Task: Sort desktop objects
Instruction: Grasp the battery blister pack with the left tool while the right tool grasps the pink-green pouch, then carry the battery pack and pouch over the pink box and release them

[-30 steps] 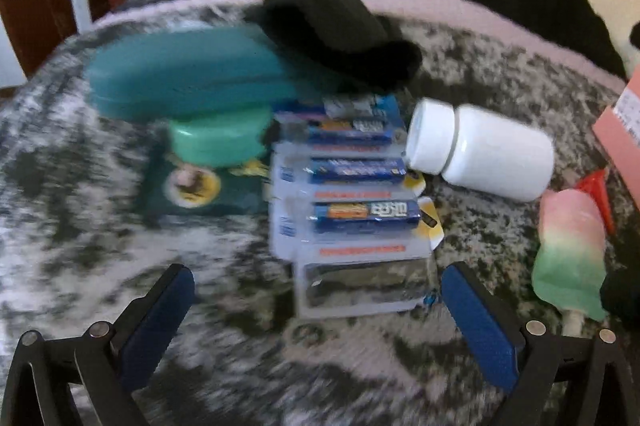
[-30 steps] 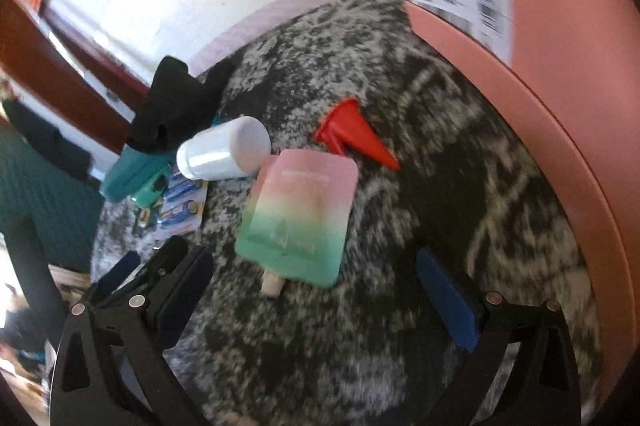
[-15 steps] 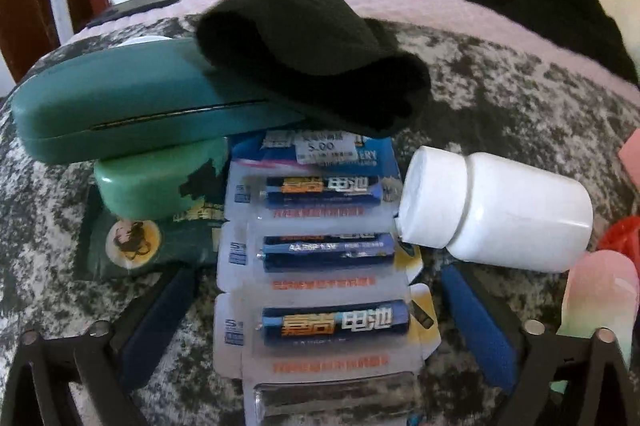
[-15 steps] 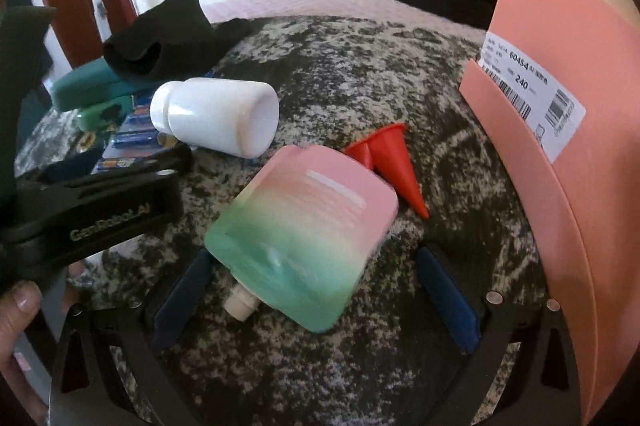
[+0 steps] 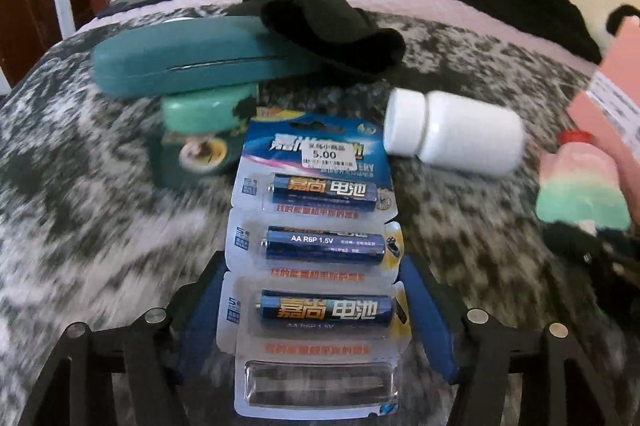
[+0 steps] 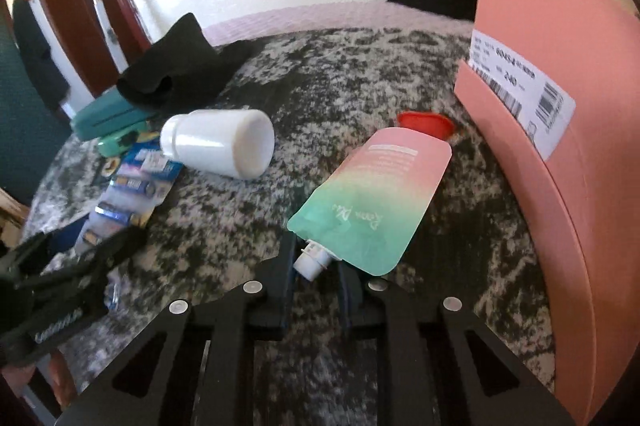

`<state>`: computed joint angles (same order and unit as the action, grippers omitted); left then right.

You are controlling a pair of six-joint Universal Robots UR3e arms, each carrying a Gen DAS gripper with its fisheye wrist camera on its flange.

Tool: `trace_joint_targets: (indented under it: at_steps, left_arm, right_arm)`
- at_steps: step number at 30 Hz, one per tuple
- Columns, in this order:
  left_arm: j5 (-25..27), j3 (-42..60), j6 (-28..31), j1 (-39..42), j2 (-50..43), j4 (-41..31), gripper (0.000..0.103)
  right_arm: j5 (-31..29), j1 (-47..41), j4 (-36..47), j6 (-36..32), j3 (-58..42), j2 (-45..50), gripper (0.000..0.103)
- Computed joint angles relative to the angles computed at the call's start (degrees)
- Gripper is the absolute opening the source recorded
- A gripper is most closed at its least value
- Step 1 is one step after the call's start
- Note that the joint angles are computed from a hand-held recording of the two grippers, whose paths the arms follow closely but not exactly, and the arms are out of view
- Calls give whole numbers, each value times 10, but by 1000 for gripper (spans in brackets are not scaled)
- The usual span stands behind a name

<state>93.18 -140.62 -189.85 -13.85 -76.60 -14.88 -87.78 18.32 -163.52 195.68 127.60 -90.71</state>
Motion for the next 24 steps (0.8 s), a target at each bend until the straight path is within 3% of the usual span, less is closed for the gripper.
trace_joint_targets:
  at_steps: [7, 11, 17, 24]
  left_arm:
    - [-4, -6, -5, 5, 257, -184, 71]
    - [-11, 19, -19, 12, 384, -302, 71]
    - [127, 86, -102, -142, 372, -319, 71]
    - [353, 195, -205, -383, 259, -311, 71]
  right_arm:
    - [99, -59, 89, 2, 75, -183, 19]
    - [109, -44, 145, 13, 66, -275, 19]
    - [35, 64, 173, 52, -7, -310, 19]
    - [-65, 189, 214, 72, -97, -331, 19]
